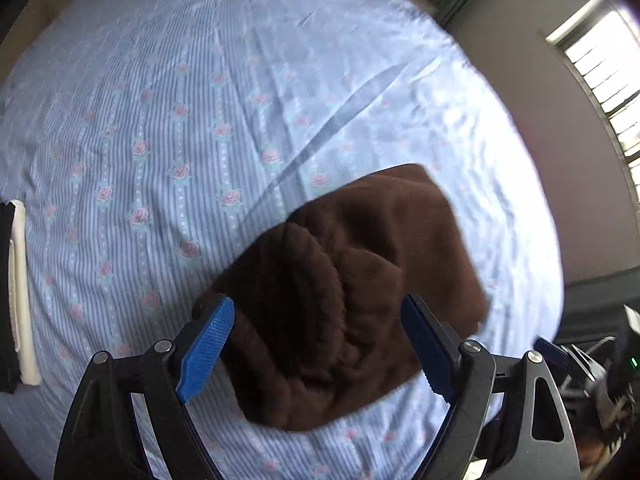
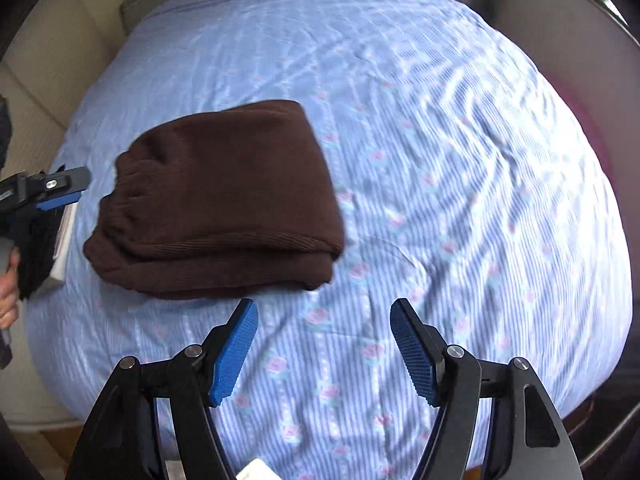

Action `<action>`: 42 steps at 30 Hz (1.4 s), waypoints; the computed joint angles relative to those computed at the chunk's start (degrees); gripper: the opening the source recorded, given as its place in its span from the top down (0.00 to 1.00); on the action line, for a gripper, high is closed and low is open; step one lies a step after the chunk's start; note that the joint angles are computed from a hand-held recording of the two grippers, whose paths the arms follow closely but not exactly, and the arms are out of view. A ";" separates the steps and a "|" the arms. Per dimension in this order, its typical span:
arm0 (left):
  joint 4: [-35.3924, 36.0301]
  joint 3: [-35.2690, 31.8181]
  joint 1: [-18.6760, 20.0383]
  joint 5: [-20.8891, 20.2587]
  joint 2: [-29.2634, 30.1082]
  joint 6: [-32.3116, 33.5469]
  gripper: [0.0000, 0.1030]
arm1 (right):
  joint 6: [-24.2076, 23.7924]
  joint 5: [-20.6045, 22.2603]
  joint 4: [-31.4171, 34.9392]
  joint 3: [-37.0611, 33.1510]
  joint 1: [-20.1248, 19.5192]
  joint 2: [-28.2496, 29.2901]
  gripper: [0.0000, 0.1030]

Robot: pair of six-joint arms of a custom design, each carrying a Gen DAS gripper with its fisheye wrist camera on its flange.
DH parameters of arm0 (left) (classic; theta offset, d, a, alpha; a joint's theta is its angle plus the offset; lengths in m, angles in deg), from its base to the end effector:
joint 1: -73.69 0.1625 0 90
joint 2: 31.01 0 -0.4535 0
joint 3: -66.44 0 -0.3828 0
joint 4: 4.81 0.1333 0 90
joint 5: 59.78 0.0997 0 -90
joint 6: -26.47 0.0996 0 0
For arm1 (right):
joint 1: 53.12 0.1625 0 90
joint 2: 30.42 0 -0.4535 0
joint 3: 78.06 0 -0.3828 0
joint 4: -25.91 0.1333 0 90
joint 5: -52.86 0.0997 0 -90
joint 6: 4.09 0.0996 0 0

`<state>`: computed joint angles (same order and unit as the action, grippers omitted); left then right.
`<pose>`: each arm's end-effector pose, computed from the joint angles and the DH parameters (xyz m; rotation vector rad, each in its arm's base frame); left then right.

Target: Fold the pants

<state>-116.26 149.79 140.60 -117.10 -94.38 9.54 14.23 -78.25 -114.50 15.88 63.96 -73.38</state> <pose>-0.0886 -0.6850 0.3558 0.1299 2.5957 -0.2921 0.3662 -0.5673 0.0981 0.1920 -2.4466 0.3439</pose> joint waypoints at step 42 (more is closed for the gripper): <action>6.42 7.04 4.13 0.70 -5.31 -21.30 0.16 | -8.16 5.97 4.96 -3.91 -4.32 6.11 0.32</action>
<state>-109.84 156.84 144.73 -116.39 -99.69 -11.76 6.08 -72.28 -109.54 11.98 59.63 -67.27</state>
